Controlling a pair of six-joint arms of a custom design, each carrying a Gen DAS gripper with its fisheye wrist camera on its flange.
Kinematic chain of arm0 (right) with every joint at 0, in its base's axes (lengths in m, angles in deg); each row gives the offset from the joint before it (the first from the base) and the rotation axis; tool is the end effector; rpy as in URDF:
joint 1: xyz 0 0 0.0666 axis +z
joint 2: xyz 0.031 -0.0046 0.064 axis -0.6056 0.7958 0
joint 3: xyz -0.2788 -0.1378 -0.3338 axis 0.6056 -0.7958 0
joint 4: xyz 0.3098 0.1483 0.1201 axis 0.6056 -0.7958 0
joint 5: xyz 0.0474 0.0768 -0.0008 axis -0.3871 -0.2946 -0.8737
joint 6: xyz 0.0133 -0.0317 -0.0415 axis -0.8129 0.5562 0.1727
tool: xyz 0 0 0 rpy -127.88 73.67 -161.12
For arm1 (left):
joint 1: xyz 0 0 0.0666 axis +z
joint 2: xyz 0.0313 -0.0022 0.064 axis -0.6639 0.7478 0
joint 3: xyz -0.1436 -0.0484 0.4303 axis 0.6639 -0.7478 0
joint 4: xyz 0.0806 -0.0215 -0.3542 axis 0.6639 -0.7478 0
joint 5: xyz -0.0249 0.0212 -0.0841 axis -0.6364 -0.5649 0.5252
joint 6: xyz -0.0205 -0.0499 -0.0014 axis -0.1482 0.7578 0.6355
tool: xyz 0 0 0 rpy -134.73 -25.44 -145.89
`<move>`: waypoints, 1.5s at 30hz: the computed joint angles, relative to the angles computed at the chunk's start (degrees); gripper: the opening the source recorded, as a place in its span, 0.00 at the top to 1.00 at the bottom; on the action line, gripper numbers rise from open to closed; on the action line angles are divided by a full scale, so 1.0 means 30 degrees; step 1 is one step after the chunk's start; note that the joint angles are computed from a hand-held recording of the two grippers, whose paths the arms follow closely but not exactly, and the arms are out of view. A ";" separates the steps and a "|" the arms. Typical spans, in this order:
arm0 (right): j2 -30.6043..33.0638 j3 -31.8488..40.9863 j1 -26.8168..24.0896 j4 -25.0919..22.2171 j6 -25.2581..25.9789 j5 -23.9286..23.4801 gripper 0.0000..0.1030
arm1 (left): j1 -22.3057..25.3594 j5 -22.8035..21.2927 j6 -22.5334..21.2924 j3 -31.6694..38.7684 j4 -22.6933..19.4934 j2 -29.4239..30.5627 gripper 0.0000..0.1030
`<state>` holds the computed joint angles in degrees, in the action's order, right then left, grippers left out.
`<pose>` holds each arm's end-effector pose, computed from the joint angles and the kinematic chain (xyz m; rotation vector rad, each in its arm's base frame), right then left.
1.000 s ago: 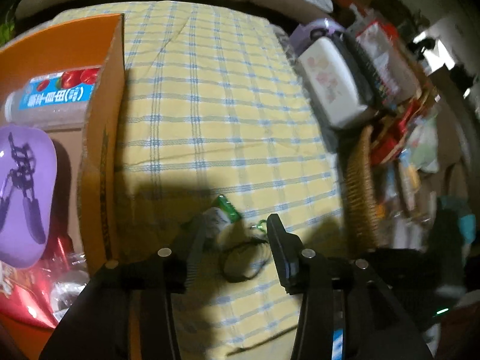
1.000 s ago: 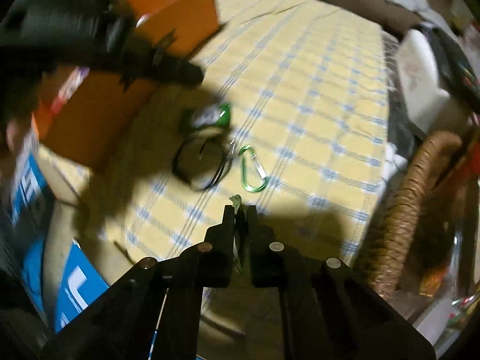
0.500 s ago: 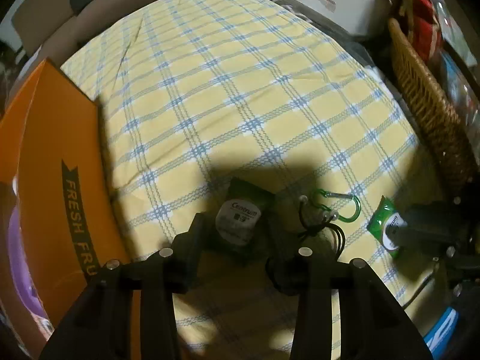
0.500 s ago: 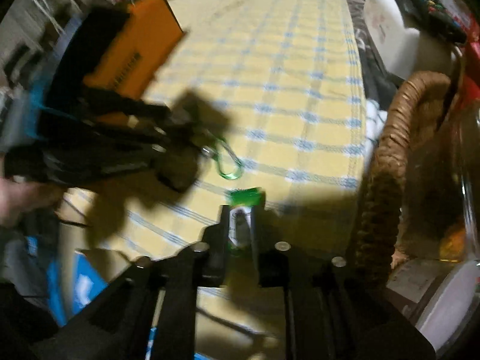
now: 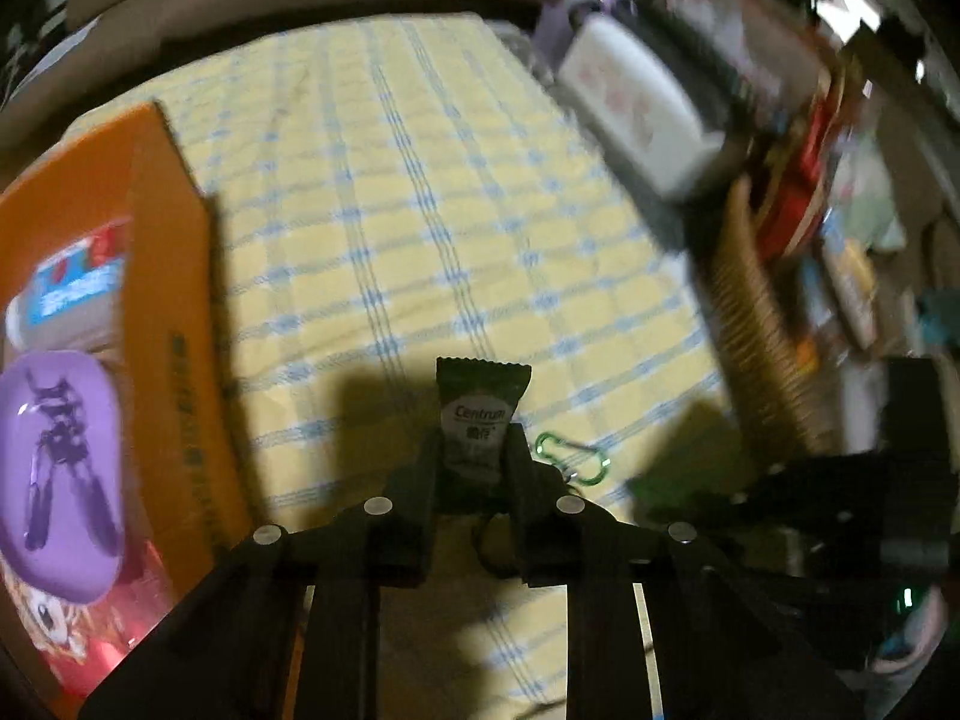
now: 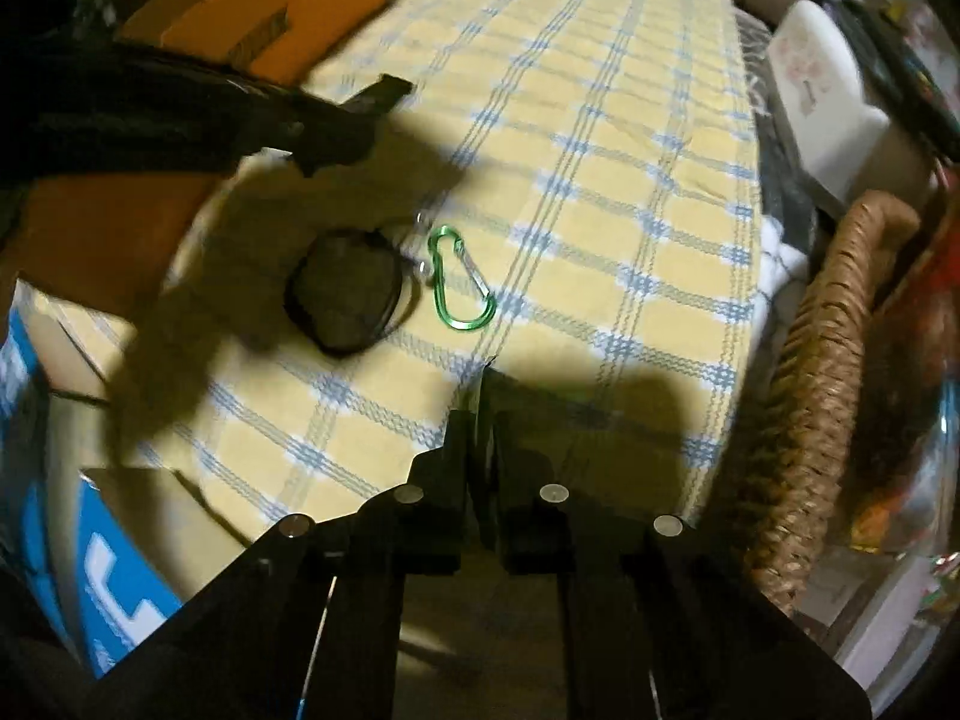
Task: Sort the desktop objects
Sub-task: 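Carry both packets into the box and release them onto the plate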
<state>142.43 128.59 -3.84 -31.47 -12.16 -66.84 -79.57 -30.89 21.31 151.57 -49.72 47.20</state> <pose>0.3723 0.2435 0.5119 -0.1626 2.8774 0.1457 0.4819 -0.3852 0.5574 0.6801 2.7355 -0.4839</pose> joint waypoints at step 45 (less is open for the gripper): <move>1.1286 1.8763 0.1792 -0.2462 -0.3679 -0.3587 0.71 | 0.8192 0.2234 0.0145 -0.5301 0.1775 -0.3770 0.38</move>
